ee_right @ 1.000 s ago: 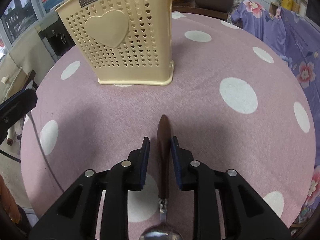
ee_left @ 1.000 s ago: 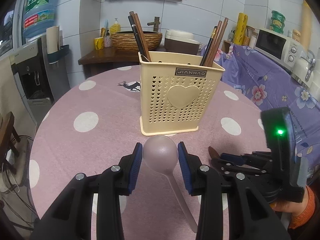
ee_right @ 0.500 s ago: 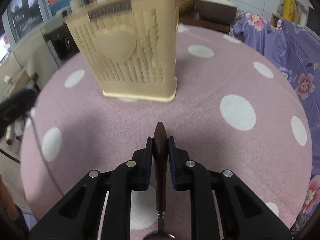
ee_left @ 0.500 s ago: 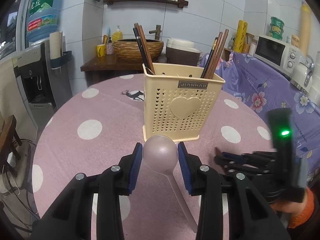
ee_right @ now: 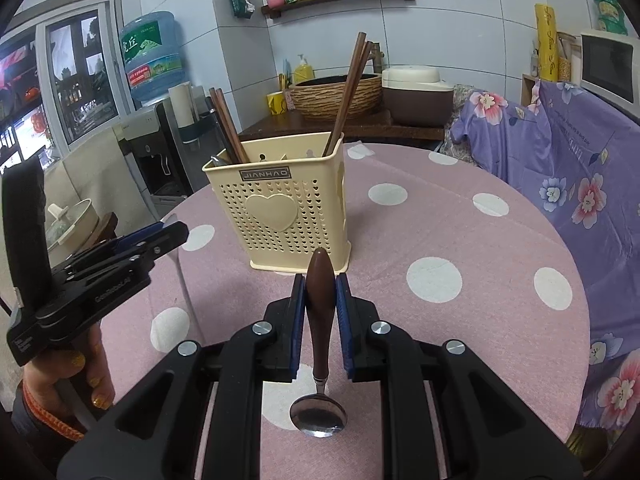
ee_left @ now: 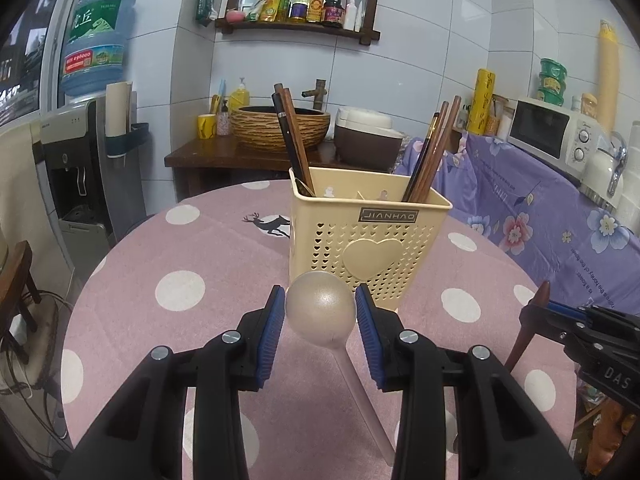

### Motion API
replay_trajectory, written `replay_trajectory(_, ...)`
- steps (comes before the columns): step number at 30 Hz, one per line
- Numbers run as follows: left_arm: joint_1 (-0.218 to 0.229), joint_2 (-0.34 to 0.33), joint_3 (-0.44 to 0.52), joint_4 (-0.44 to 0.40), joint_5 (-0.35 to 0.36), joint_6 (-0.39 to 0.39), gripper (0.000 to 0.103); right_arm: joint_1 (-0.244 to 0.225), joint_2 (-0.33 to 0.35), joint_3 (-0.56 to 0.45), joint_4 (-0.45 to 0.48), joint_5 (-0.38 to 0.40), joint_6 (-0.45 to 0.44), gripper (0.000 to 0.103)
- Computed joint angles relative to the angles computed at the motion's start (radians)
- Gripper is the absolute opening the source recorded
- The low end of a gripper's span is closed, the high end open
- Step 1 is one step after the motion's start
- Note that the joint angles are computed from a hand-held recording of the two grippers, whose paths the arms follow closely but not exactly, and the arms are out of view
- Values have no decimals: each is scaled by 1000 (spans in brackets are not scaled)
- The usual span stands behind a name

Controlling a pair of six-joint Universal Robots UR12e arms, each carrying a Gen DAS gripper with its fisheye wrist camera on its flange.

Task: Organize utensils
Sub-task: 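Lift both spoons up and over the beige holder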

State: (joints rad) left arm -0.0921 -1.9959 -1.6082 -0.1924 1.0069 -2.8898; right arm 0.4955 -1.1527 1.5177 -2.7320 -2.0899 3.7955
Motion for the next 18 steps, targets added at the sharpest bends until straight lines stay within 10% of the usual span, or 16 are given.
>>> replay_trajectory(18, 10, -13, 88, 65, -70, -92, 37, -5, 12, -80, -76, -24, -130, 16)
